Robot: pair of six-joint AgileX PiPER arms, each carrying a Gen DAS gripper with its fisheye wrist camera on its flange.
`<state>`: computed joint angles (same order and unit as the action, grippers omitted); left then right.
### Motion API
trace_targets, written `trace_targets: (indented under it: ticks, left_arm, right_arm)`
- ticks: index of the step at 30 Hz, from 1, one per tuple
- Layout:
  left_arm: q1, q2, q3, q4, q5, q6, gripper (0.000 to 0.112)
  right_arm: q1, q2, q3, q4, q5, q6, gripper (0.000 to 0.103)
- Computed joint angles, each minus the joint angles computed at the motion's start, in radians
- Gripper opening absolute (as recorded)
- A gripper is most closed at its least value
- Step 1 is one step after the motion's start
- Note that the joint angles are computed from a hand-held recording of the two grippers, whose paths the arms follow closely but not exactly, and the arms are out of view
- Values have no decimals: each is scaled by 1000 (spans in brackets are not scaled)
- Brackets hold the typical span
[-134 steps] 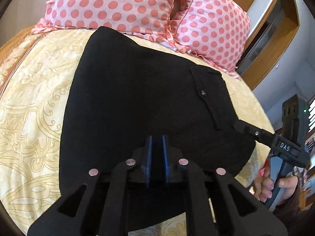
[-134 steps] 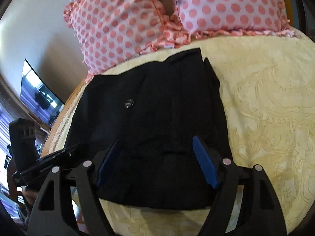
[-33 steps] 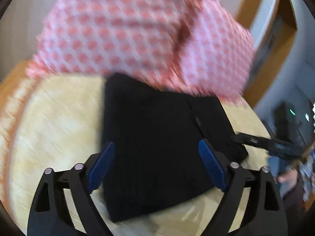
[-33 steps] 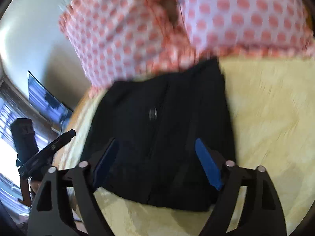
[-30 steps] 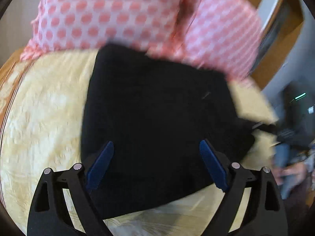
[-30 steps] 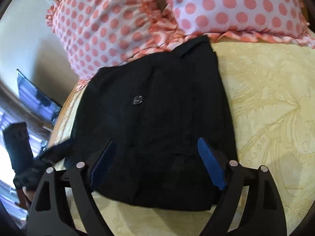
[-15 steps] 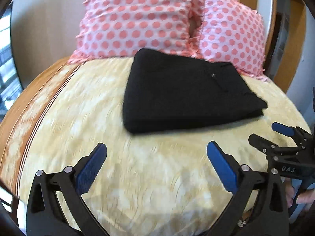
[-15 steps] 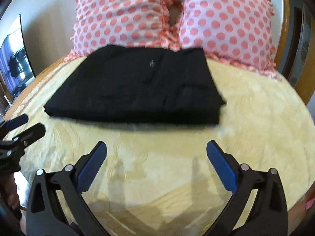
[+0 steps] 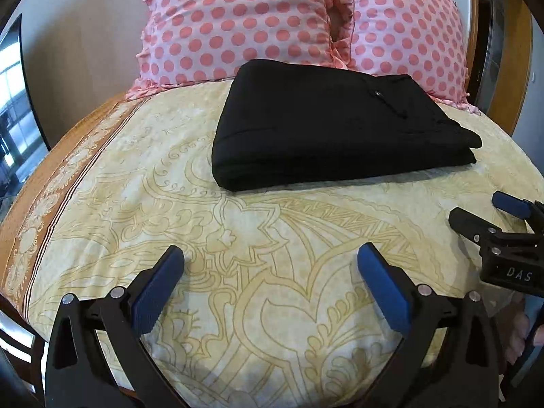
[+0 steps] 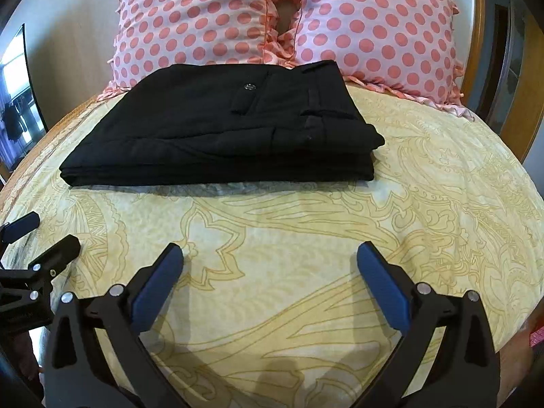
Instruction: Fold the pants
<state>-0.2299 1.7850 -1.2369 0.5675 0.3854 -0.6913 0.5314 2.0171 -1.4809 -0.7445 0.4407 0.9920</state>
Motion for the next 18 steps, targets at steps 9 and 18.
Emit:
trace_targets:
  ticks: [9, 18]
  left_arm:
    - [-4, 2, 2, 52, 1, -61, 102]
    - [-2, 2, 5, 50, -3, -56, 102]
  right_arm:
    - [-1, 3, -4, -17, 4, 20, 101]
    - [-4, 2, -5, -13, 3, 14, 101]
